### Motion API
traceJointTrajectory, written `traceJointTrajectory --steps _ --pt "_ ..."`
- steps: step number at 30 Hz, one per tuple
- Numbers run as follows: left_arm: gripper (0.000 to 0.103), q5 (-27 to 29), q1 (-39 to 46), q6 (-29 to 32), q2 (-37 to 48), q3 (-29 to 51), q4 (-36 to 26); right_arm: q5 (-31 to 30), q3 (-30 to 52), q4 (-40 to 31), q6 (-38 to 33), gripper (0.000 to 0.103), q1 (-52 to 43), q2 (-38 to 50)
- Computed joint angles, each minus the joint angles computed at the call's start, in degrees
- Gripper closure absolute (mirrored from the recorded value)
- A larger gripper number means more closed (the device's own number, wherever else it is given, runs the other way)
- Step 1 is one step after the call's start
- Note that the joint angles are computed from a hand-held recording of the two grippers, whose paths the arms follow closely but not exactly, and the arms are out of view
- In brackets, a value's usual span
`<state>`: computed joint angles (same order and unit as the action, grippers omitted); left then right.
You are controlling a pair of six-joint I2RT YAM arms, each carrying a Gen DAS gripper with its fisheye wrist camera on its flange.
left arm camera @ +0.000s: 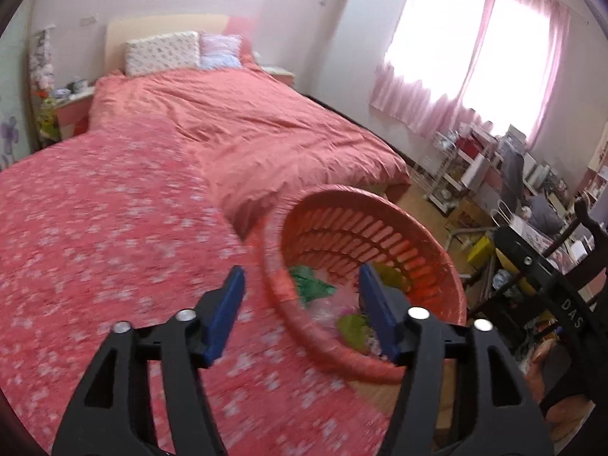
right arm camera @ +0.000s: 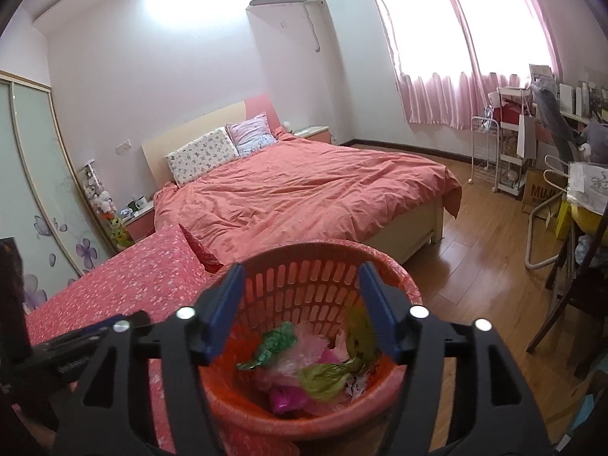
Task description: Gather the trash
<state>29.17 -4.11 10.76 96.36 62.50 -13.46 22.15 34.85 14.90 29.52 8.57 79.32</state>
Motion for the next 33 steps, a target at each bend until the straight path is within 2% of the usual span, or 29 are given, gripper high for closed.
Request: traceJointTrajectory --steps 2,4,6,9,11,13,14,16,17,23,28,33 --pt "0.023 0.59 3.54 0.32 -4.29 -3.6 1.32 2.36 -1.28 -1.23 0.28 0.027 2.24 -3.05" --pt "0.014 0.59 7.05 0.56 -8.27 -6.5 1.93 7.03 -2.57 -2.91 0.5 0.014 5.97 -6.58" --pt "0.009 -0.28 10.2 0.68 -12.47 -9.26 2.45 14.59 -3.63 -5.82 1.3 0.006 11.77 -10.37" --pt "0.004 -1.02 15.86 2.2 -19.34 -13.89 3.34 28.19 -3.39 -12.28 3.68 0.004 22.08 -13.5" --pt "0.002 -1.27 20.13 3.93 -24.82 -17.69 4.0 38.34 -0.09 -22.18 9.98 0.004 29.66 -12.2" --pt "0.002 -1.43 23.97 5.62 -29.48 -20.9 3.85 43.96 3.86 -34.67 20.36 0.004 35.53 -9.71" --pt "0.002 -1.17 25.58 6.31 -30.69 -21.68 3.33 45.09 5.75 -40.59 25.82 0.004 37.96 -8.4" --pt "0.002 0.1 29.7 7.79 -33.82 -23.73 1.84 45.88 7.32 -46.65 31.86 0.004 41.42 -7.25" --pt "0.002 -0.06 30.4 7.77 -35.14 -24.54 1.56 46.18 9.0 -51.94 37.56 0.004 44.13 -5.77" --pt "0.002 5.24 40.19 10.1 -40.82 -28.36 -0.92 45.56 16.26 -70.42 58.36 0.004 53.65 1.13" --pt "0.002 9.71 46.09 13.27 -42.41 -28.99 -4.18 44.24 23.22 -82.66 71.34 0.004 58.53 8.89" --pt "0.002 12.39 49.52 16.33 -42.44 -29.04 -8.35 42.79 26.21 -87.77 76.68 0.004 60.82 12.36"
